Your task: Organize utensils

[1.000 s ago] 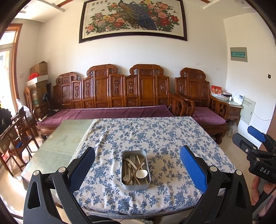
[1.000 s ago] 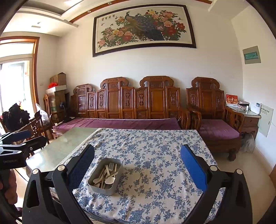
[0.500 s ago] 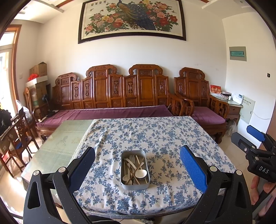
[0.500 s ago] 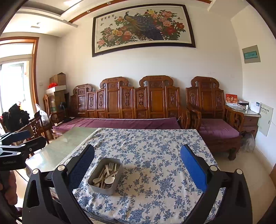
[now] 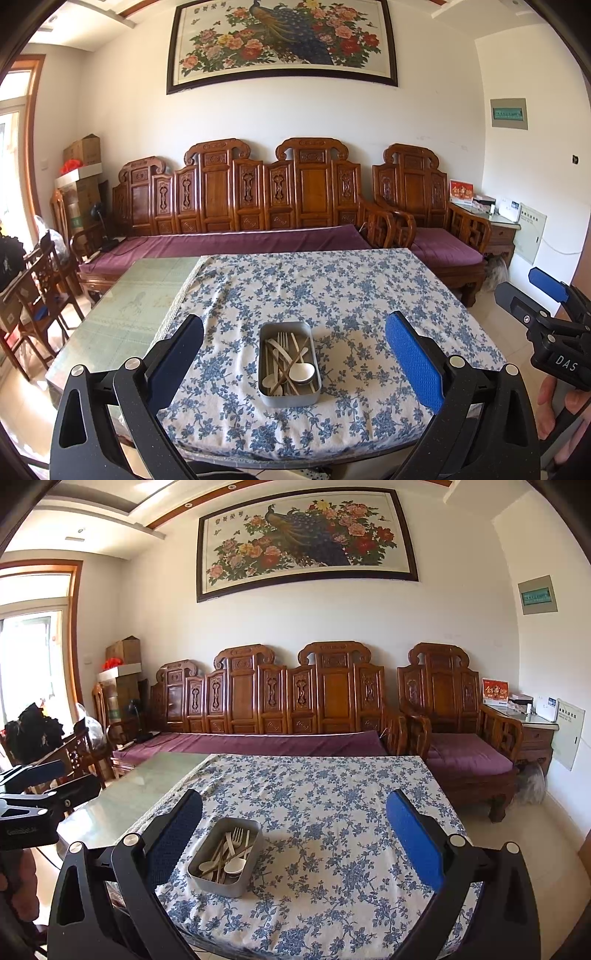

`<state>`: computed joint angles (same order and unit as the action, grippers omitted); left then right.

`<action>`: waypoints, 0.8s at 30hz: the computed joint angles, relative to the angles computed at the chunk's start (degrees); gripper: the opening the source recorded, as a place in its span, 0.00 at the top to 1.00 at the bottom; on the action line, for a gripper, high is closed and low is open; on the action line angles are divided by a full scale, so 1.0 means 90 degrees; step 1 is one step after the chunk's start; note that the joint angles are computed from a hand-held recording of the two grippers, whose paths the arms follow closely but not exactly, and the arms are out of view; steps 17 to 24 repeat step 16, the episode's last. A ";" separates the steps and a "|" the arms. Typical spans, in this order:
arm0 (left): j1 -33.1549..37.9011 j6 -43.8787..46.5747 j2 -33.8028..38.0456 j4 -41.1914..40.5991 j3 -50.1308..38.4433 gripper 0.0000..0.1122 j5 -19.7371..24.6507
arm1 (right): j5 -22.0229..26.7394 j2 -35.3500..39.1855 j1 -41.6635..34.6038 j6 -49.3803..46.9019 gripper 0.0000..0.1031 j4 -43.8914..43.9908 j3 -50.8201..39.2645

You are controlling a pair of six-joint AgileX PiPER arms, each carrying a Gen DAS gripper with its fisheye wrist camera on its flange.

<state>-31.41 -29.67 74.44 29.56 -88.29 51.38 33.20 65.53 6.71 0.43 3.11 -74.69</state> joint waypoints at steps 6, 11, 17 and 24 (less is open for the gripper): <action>-0.0008 -0.0018 0.0002 0.0012 -0.0002 0.15 -0.0011 | -0.0055 -0.0046 -0.0027 -0.0012 0.03 0.0026 0.0085; -0.0004 -0.0016 0.0019 0.0000 -0.0015 0.15 -0.0002 | -0.0062 -0.0051 -0.0035 -0.0029 0.03 0.0058 0.0097; 0.0000 -0.0017 0.0039 -0.0006 -0.0034 0.15 -0.0020 | -0.0046 -0.0044 -0.0047 -0.0039 0.03 0.0067 0.0072; 0.0000 -0.0017 0.0039 -0.0006 -0.0034 0.15 -0.0020 | -0.0046 -0.0044 -0.0047 -0.0039 0.03 0.0067 0.0072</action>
